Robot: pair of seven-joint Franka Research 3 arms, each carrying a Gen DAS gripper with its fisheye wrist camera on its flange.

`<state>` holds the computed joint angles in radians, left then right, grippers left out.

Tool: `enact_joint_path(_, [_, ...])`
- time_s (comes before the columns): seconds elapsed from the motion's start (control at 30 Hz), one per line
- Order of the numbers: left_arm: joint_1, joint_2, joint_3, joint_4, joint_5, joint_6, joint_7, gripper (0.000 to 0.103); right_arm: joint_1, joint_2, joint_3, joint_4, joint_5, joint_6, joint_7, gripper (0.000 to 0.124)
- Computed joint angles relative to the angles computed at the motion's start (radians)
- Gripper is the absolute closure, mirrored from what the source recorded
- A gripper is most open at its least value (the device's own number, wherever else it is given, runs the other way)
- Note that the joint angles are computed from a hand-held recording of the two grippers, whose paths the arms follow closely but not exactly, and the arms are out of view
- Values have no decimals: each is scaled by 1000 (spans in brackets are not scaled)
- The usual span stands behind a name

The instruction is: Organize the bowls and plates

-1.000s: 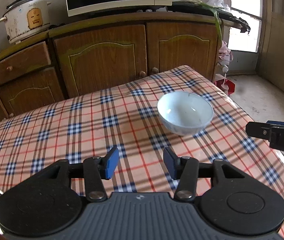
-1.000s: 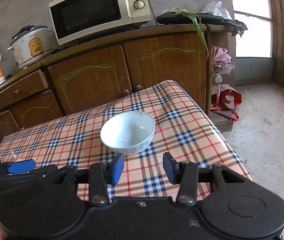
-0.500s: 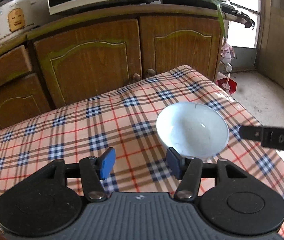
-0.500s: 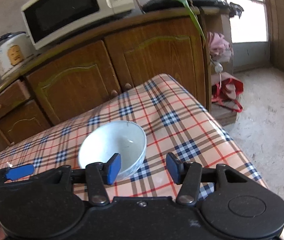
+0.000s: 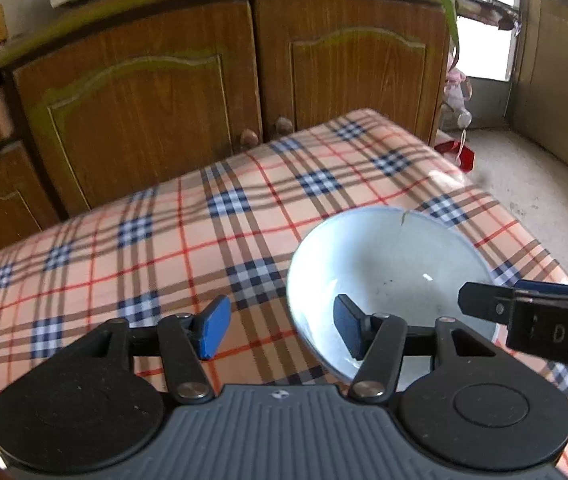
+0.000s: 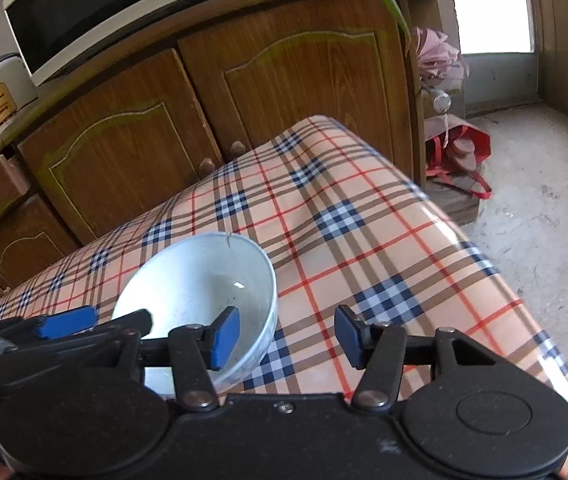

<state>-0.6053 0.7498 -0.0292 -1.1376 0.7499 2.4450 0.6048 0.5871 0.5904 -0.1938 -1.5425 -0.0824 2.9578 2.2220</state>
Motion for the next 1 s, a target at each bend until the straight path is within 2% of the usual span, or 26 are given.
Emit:
enact_joint_path(0.07, [14, 28, -15, 34, -29, -8, 29, 47, -22, 17, 27, 19, 15, -9, -22, 59])
enact_joint_path(0.13, [26, 45, -24, 52, -61, -5, 45, 58, -32, 32, 39, 27, 36, 5, -24, 59])
enact_joint_path(0.2, [31, 47, -20, 43, -75, 24, 35, 62, -56, 46, 73, 38, 62, 11, -53, 59])
enact_joint_path(0.23, [37, 44, -22, 30, -80, 53, 38, 72, -79, 51, 105, 40, 84, 22, -81, 65])
enact_joint_path(0.27, [46, 45, -32, 26, -91, 80, 58, 77, -103, 53, 137, 37, 97, 41, -101, 71])
enact_joint_path(0.3, [49, 48, -38, 26, -100, 93, 79, 80, -128, 58, 179, 37, 153, 62, -167, 88])
enact_joint_path(0.33, [37, 49, -25, 29, -94, 88, 79, 81, -131, 58, 186, 39, 153, 62, -167, 90])
enact_joint_path(0.43, [38, 27, -18, -12, -103, 129, 49, 85, -60, 52, 104, 32, 154, 50, -146, 93])
enact_joint_path(0.5, [29, 12, -11, -31, -95, 133, 41, 87, -11, 47, 47, 35, 132, 13, -117, 95])
enact_joint_path(0.67, [19, -56, 4, -115, -59, 150, -24, 87, -16, 21, 68, 12, 114, 2, -126, 95])
enact_joint_path(0.8, [18, -116, 1, -194, -17, 161, -83, 87, 50, -26, -1, -39, 58, 33, -76, 96])
enact_joint_path(0.9, [18, -169, -3, -262, 16, 181, -149, 87, 76, -64, -23, -77, 31, 42, -42, 96])
enact_joint_path(1.0, [13, -217, -12, -317, 62, 180, -200, 87, 141, -111, -84, -134, -36, 50, 23, 96])
